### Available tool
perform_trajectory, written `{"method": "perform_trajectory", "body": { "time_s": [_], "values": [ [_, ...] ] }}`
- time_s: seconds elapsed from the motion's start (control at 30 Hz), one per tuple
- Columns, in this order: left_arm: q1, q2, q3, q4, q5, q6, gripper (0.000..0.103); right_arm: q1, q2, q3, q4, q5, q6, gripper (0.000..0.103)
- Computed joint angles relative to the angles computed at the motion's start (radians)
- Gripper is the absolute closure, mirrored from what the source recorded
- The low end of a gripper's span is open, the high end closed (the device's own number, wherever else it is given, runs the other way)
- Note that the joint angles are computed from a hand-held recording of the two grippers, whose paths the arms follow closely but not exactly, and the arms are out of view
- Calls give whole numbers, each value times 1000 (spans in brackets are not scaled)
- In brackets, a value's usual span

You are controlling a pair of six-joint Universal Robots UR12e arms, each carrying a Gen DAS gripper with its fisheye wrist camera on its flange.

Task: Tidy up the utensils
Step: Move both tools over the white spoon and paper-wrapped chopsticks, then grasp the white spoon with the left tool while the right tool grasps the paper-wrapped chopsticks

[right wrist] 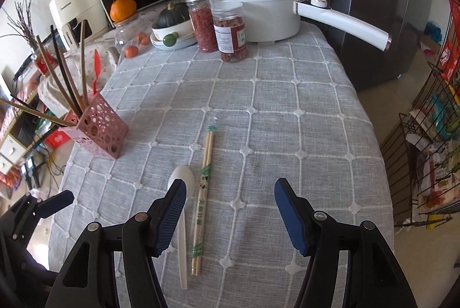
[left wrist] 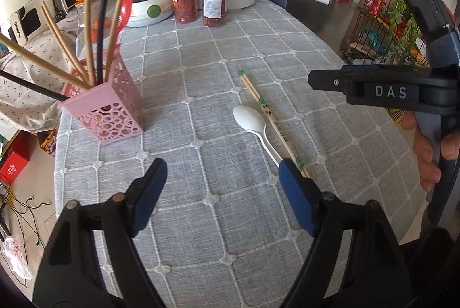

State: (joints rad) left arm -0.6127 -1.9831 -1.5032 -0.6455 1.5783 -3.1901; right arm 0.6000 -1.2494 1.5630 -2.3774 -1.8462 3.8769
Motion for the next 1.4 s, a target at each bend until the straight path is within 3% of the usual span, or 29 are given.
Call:
{"method": "perform_trajectory", "body": {
  "time_s": [0.13, 0.27, 0.57, 0.63, 0.7, 0.93, 1.03, 1.13, 1.4],
  "values": [
    [-3, -36, 40, -49, -30, -21, 55, -20, -14, 21, 11, 34, 50, 38],
    [-4, -72, 79, -93, -44, -62, 69, -37, -25, 43, 10, 67, 91, 38],
    [-22, -114, 124, -86, -7, -103, 66, -55, -46, 74, 14, 79, 117, 38],
    [-26, -125, 136, -94, 9, -110, 54, -58, -49, 78, 11, 80, 121, 38],
    [-30, -135, 147, -95, 37, -112, 48, -60, -51, 81, 9, 85, 125, 38],
    [-31, -156, 171, -117, 52, -120, 48, -61, -52, 83, 10, 86, 127, 38],
    [-27, -160, 175, -126, 48, -123, 60, -62, -52, 83, 12, 89, 131, 38],
    [-25, -158, 177, -132, 43, -122, 63, -62, -50, 81, 15, 90, 130, 38],
    [-22, -129, 149, -78, 28, -91, 65, -56, -36, 62, 28, 90, 122, 38]
  ]
}}
